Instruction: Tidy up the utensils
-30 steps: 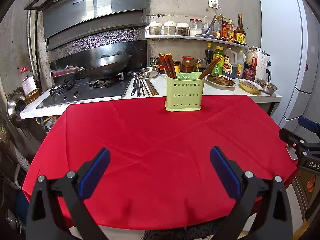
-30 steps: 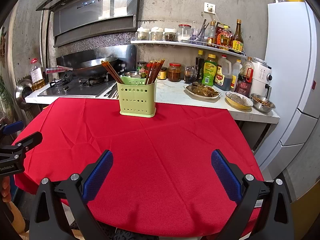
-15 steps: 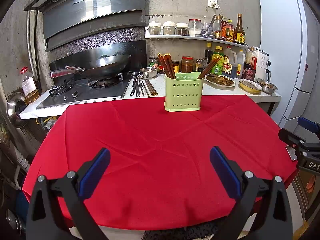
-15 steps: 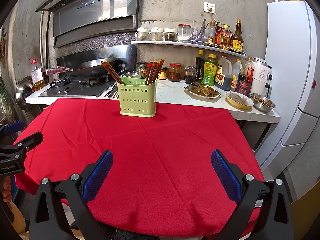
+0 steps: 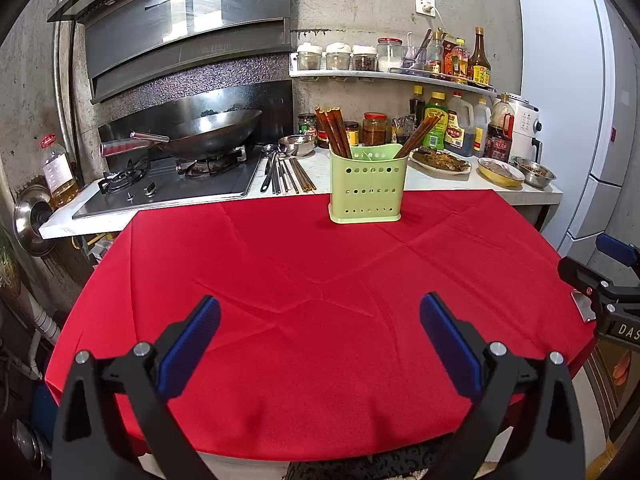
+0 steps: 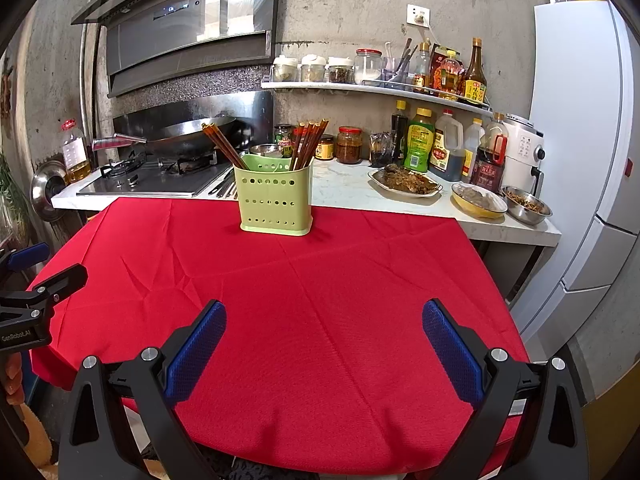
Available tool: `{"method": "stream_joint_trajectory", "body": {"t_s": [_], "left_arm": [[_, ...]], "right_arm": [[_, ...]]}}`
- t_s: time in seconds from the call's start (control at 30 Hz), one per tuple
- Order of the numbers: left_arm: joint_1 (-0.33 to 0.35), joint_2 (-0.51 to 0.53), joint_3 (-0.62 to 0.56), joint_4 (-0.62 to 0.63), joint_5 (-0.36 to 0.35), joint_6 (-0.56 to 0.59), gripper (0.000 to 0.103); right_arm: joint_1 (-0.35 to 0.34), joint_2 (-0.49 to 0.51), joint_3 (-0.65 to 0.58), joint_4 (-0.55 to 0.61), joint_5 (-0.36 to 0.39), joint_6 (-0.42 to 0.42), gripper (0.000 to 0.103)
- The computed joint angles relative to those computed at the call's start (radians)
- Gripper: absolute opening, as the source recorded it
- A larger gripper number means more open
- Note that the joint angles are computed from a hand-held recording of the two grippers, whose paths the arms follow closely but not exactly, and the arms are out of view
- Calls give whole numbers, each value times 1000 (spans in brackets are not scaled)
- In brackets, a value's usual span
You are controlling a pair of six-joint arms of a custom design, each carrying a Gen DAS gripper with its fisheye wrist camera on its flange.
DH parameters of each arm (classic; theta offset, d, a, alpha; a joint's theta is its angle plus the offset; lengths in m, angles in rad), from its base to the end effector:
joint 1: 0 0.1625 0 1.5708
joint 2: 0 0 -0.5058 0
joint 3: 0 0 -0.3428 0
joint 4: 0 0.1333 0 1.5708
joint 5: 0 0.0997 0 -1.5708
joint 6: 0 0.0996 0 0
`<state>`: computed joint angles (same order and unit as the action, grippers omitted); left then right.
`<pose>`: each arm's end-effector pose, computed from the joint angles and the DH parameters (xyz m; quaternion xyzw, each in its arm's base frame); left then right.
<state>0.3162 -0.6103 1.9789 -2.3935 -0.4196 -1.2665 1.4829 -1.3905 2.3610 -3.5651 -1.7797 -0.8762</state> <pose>-0.4506 -0.3834 0.0301 0.1419 0.8087 -0.4301 0.3754 0.0754 -0.4277 0.4117 0.2858 -0.8202 0.3895 0.3064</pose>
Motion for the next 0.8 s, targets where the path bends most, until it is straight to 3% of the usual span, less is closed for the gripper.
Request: {"method": "stream_joint_trajectory", "body": {"t_s": [0.8], "left_arm": [[15, 22, 3, -55, -7, 44, 97]], "right_arm": [[-7, 19, 3, -4, -20, 22, 97]]}}
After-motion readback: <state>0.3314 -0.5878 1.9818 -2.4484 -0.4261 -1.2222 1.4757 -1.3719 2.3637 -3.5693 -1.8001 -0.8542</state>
